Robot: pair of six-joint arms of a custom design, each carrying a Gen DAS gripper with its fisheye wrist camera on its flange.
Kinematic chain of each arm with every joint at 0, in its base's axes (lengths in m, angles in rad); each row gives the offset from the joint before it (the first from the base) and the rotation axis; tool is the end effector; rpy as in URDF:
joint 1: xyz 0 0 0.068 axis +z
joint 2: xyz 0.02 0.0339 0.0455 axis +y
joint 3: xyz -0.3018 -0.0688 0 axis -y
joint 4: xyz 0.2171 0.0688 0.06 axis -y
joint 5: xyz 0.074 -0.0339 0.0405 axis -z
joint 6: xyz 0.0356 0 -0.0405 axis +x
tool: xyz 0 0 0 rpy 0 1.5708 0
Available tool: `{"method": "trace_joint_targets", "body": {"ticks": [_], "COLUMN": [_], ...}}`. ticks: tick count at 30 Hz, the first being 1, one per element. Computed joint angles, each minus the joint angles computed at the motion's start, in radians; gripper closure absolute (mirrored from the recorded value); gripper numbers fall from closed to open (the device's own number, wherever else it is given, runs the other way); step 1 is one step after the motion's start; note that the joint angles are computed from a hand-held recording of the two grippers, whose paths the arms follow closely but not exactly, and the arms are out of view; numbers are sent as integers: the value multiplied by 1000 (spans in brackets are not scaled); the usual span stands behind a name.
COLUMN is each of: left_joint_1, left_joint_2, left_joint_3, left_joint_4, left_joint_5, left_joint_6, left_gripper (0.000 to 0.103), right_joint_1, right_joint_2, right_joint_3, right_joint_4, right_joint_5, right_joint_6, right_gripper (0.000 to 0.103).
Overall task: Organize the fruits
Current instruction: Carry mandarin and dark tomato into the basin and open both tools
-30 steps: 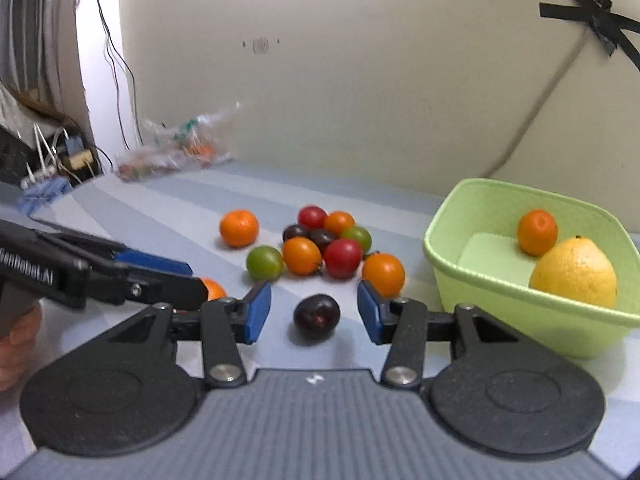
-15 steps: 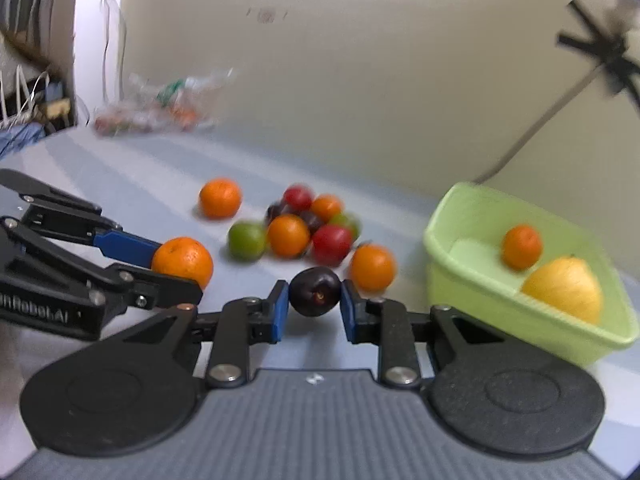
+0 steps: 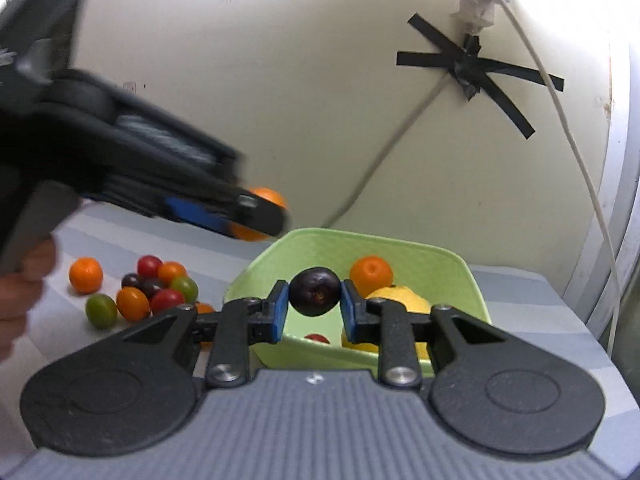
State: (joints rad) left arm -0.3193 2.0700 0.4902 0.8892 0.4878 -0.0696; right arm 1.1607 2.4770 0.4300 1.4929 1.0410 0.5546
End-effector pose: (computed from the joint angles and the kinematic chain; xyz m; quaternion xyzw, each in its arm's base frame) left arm 0.2832 -0.1112 0.0937 0.2114 0.8583 -0.2942 0.3634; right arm 0.1436 0.2533 0.0308 0.0049 0.7956 0.0352 0.6048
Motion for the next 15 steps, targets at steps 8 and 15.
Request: {"method": "trace_joint_targets", "body": {"ticks": [8, 15], "left_joint_1": [-40, 49], "left_joint_2": [50, -76], "left_joint_3": [44, -46], "left_joint_4": [-24, 2], "left_joint_5": [-33, 20], "left_joint_6": [31, 47], "left_gripper": [61, 44], "right_joint_1": [-7, 34], "right_joint_2": [-22, -11], "right_joint_3": [-22, -38], "right_joint_4": [-38, 28], "right_joint_5": [-6, 63], "right_joint_6": [26, -11], "right_gripper": [71, 52]}}
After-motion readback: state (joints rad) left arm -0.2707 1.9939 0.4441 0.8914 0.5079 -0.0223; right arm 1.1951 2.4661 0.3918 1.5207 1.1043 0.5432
